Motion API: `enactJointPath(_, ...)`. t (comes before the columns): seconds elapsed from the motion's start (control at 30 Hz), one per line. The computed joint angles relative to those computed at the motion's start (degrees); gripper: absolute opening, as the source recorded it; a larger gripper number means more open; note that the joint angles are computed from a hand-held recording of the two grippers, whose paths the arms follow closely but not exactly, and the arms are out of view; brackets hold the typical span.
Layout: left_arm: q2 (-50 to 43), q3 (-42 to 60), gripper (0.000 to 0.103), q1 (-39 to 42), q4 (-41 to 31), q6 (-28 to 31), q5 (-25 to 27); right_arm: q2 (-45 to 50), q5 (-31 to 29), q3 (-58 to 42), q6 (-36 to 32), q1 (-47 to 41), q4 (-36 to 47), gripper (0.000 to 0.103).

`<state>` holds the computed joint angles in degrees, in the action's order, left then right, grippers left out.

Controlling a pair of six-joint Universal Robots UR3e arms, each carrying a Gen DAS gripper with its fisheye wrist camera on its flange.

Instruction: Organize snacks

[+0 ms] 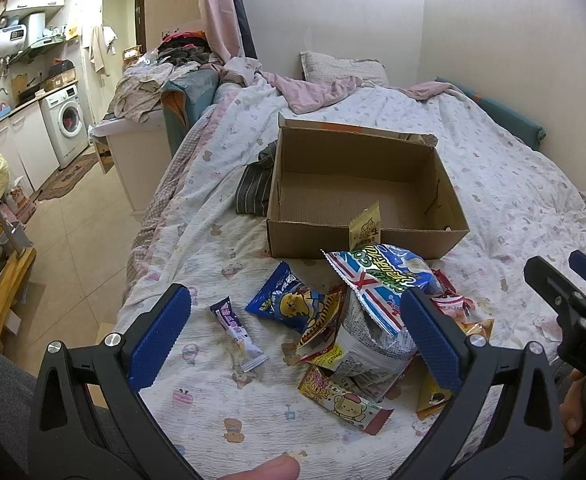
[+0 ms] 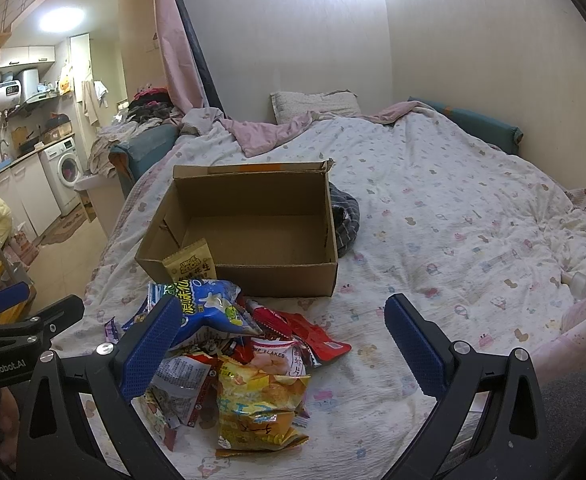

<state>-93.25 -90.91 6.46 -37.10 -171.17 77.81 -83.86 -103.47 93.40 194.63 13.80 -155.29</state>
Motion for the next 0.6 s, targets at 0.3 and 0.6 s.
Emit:
enactJointPath(0.3, 0.1, -0.2, 0.103, 0.1, 0.1, 0.1, -0.1, -0.1, 0.2, 0.0, 0.0, -0.2, 0.1, 0.103)
enactJointPath(0.6, 0.2, -0.3, 0.103, 0.1, 0.2, 0.1, -0.1, -0.1, 0.1, 0.1, 0.0, -0.1, 0.0, 0.103)
